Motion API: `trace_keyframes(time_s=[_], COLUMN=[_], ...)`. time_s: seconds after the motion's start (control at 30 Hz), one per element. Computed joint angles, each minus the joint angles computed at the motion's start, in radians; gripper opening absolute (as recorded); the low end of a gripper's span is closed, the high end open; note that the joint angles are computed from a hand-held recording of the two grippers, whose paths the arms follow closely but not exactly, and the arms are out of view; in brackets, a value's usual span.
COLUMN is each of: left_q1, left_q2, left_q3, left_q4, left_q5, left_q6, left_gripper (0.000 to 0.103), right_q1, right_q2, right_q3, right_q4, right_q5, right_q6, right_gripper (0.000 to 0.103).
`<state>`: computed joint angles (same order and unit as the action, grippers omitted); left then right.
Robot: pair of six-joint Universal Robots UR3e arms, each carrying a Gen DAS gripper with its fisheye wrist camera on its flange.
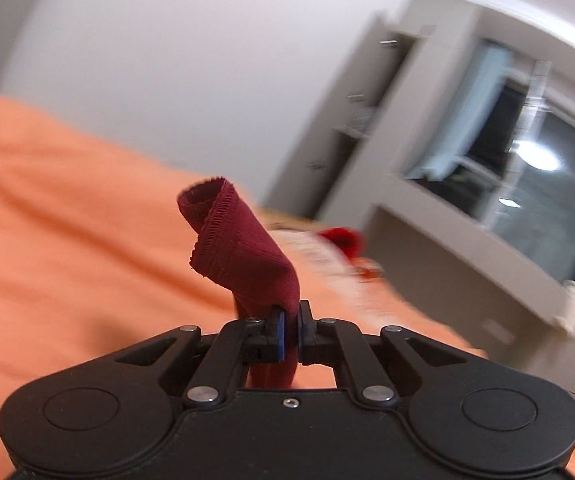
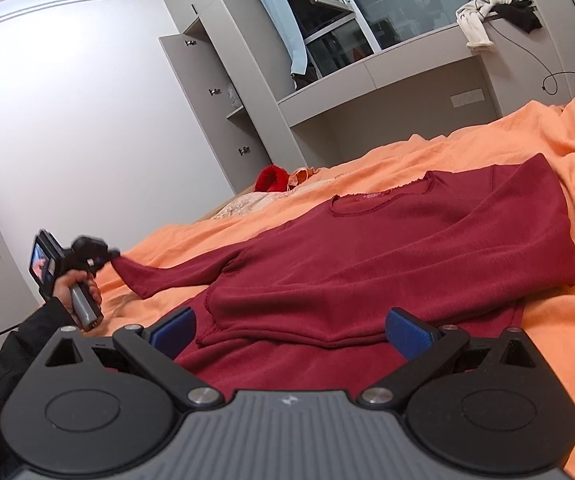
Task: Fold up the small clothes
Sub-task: 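Grasp the other sleeve cuff with the left gripper and lift it, then lay the lifted sleeve across the sweater body and open the left gripper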
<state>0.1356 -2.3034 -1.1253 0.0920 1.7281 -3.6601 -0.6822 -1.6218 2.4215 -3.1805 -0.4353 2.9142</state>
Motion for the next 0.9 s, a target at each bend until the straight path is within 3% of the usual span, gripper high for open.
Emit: trace_keyframes(time_s=[0.17,0.3,0.67,0.9], left_q1=[-0.086,-0.168,-0.421,-0.515], left_q2=[0.018,0.026,-0.025,-0.101], left_q3=[0.056,0.096,0.103,0.095], left_q4=[0.090,0.071,0.005,-0.088], left_q5=[-0.125,-0.200,-0.269,-0.259], left_q6=[0.196,0.327,0.649,0.723], left_gripper=[0.005,0.005,0.005,0.005], right_q1=[-0.013,-0.034,-0.104,-0.035], right_q2=[0.011,0.004,0.008,0.033], right_q3=[0.012,0.027,0.055,0.057], right_q4=[-0.077,-0.125,-0.291,-0.472], right_q5=[0.003,0.006,-0.016,-0.311], right_q6=[0.054,0.088,0.221,0.266], right_gripper=[0.103,0.103,0.103,0.103])
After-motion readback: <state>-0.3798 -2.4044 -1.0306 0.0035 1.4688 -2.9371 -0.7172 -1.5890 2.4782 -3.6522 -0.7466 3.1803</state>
